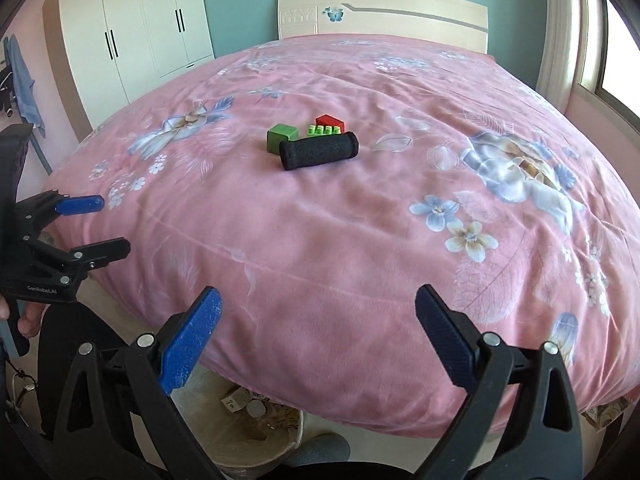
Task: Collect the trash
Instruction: 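Lift both tools from the bin and move toward the black foam grip and green cube, then grasp the black foam grip with right tool while left tool grasps the green cube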
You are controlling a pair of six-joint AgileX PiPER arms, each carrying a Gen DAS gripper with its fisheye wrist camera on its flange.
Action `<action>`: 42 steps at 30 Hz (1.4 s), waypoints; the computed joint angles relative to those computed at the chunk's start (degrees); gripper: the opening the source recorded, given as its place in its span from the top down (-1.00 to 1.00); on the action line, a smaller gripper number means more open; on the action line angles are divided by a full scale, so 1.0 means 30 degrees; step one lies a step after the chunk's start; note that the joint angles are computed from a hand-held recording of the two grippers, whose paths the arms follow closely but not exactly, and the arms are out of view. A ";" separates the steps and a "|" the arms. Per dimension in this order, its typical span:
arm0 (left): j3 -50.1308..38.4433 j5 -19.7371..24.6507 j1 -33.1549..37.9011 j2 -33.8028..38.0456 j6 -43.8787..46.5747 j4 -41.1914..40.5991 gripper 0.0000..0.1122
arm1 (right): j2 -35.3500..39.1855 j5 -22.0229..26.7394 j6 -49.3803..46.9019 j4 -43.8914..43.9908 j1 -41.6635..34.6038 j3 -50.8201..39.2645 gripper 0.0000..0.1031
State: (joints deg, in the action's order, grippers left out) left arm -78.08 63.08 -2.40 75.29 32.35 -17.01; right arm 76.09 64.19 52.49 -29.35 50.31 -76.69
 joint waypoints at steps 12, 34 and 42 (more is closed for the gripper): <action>-0.4680 -0.0042 -0.1907 0.4539 -0.1682 0.1335 -0.72 | 0.3179 -0.2165 -0.7014 0.3941 -0.4769 -0.3198 -0.85; -1.3035 0.1612 -0.3609 1.1782 -0.2012 0.2530 -0.72 | 0.7849 -0.2079 -1.2786 0.7782 -0.8348 -0.7670 -0.85; -1.4759 0.2054 -0.4127 1.3367 -0.2018 0.2450 -0.72 | 0.8921 -0.1758 -1.3478 0.8185 -0.8740 -0.8723 -0.85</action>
State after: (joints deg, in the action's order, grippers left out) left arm -122.36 69.24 -14.78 115.40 26.29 -9.66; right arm 102.85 58.92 12.05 -4.79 24.09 -102.85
